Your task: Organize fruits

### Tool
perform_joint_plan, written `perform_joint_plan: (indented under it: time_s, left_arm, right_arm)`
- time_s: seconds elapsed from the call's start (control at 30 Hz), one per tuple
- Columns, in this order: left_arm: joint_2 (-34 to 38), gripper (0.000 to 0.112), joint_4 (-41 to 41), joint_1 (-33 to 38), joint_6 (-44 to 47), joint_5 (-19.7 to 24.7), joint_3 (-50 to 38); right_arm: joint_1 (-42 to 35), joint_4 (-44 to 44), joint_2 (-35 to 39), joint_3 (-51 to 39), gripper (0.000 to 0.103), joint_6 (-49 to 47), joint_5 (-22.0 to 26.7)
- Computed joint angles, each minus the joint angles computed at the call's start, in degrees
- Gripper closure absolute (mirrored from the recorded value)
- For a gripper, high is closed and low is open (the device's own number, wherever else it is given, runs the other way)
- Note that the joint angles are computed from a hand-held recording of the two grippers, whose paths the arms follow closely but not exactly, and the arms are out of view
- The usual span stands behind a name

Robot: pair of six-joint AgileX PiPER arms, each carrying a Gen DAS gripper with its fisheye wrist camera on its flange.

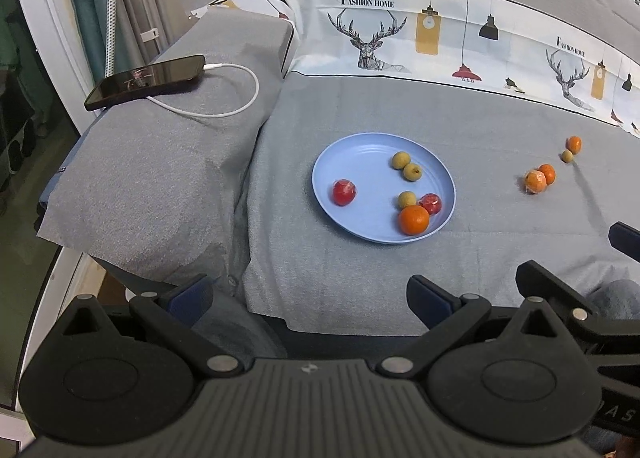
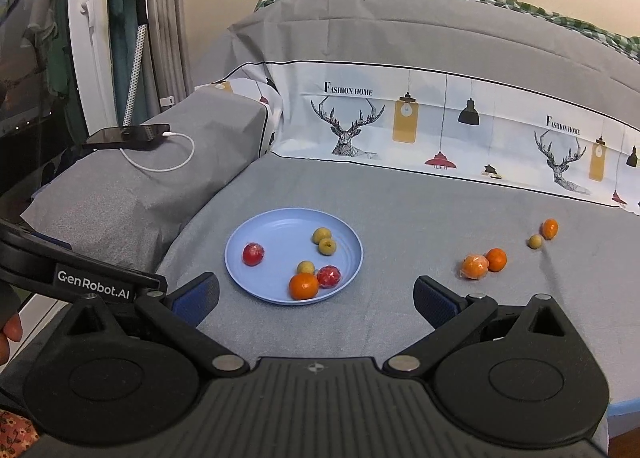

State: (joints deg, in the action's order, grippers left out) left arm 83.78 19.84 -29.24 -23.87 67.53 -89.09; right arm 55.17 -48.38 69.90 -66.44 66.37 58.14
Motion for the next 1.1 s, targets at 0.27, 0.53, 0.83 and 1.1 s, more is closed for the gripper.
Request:
perform_joint_plan:
  time_s: [0.27,0.53,0.83,1.1]
  left_arm:
    - [0.5,0.009,-0.1,0.4,0.3,0.1,-0.4]
    - [1.0,0.009,-0.4,0.7,0.7,0.1,-0.5]
    - [2.1,0.009,-0.5,0.8,0.9,0.8,-1.4]
    - [4.8,0.009,-1.2,0.8,2.3,2.2,-3.9]
  right_arm:
    - [-0.5,0.9,0.7,-0.7,0.001,-1.1,-0.3]
    - [-1.5,1.9,0.9,-1.0,0.001,-2.4,-0.8]
    - [-3.0,3.5,1.4,-1.1,0.001,-3.5,-2.1]
    - [-6.4,4.8,1.3,0.5,0.001,-3.3,-4.9]
